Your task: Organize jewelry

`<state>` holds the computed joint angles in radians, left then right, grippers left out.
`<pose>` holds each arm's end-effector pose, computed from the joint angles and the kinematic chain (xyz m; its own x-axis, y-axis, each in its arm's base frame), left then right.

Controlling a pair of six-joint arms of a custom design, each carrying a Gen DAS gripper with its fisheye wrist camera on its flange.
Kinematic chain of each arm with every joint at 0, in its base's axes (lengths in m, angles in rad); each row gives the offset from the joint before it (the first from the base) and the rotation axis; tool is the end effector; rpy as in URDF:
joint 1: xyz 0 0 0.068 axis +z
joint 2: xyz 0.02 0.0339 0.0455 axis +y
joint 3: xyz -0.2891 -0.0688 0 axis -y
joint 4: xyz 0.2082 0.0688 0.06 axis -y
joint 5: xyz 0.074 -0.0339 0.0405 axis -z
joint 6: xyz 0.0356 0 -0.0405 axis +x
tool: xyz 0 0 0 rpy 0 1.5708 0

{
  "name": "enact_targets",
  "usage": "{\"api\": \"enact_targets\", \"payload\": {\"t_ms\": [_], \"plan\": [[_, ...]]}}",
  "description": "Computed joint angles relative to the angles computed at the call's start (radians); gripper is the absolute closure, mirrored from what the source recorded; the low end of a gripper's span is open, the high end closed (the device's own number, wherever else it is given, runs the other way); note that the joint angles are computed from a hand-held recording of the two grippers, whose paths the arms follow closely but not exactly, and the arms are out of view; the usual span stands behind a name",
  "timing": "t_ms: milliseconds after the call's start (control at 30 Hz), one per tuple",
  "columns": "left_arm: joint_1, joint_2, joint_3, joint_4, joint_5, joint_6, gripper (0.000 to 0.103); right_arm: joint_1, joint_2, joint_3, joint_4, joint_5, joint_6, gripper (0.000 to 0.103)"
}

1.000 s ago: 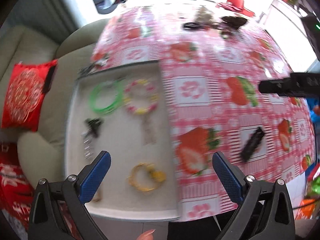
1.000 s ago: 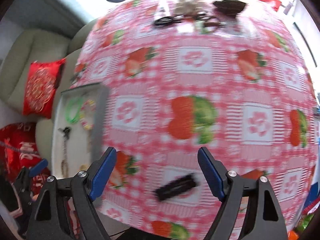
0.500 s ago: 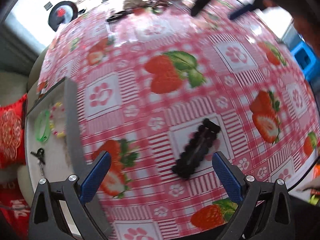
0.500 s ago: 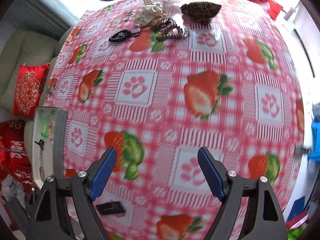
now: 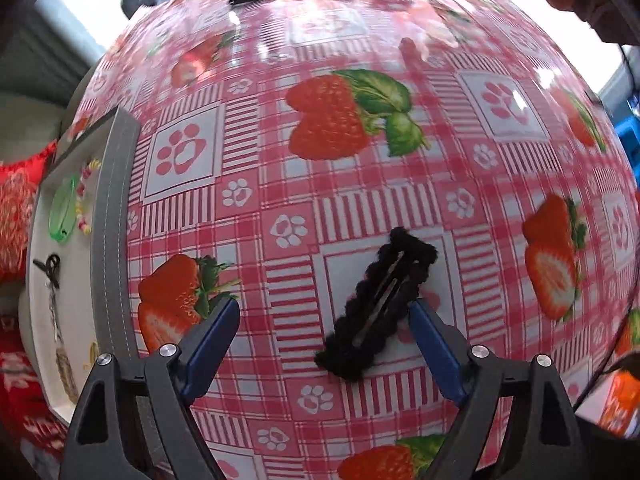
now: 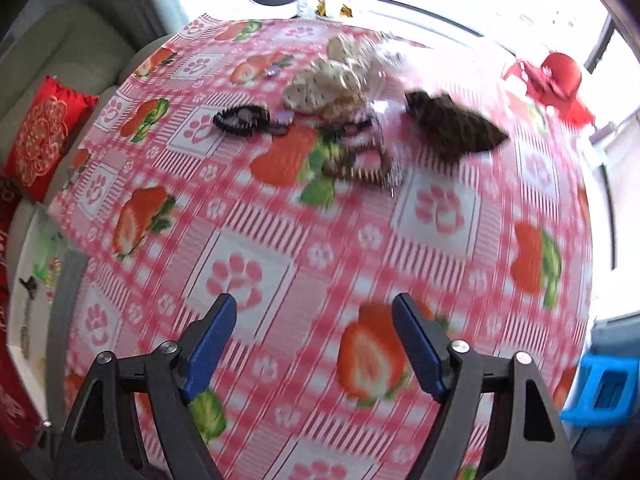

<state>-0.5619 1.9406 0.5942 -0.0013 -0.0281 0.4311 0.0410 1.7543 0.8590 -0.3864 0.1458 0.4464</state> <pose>0.2151 -0.1342 0.0866 -0.5294 0.8269 -0.1896 0.8239 0.5544 0.1173 0.2809 0.0063 0.1681 -0.8635 0.3921 -0.3173 0.4142 0.9102 -0.0025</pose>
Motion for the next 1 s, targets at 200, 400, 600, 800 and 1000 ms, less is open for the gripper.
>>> {"api": "enact_targets", "payload": {"t_ms": [200, 400, 600, 800, 1000], "plan": [[-0.019, 0.044, 0.088, -0.045, 0.020, -0.106, 0.030, -0.026, 0.129, 0.122, 0.003, 0.086, -0.123, 0.027], [-0.029, 0.112, 0.213, -0.140, 0.043, -0.229, 0.034, -0.040, 0.229, 0.200, 0.030, 0.165, -0.250, 0.029], [-0.020, 0.155, 0.301, -0.209, 0.035, -0.289, 0.039, -0.052, 0.334, 0.281, 0.039, 0.183, -0.356, 0.053], [0.027, 0.173, 0.371, -0.276, 0.042, -0.319, 0.067, -0.045, 0.342, 0.274, 0.055, 0.166, -0.376, 0.091], [0.091, 0.199, 0.438, -0.343, 0.112, -0.323, 0.067, -0.084, 0.214, 0.150, 0.075, -0.028, -0.268, 0.092]]}}
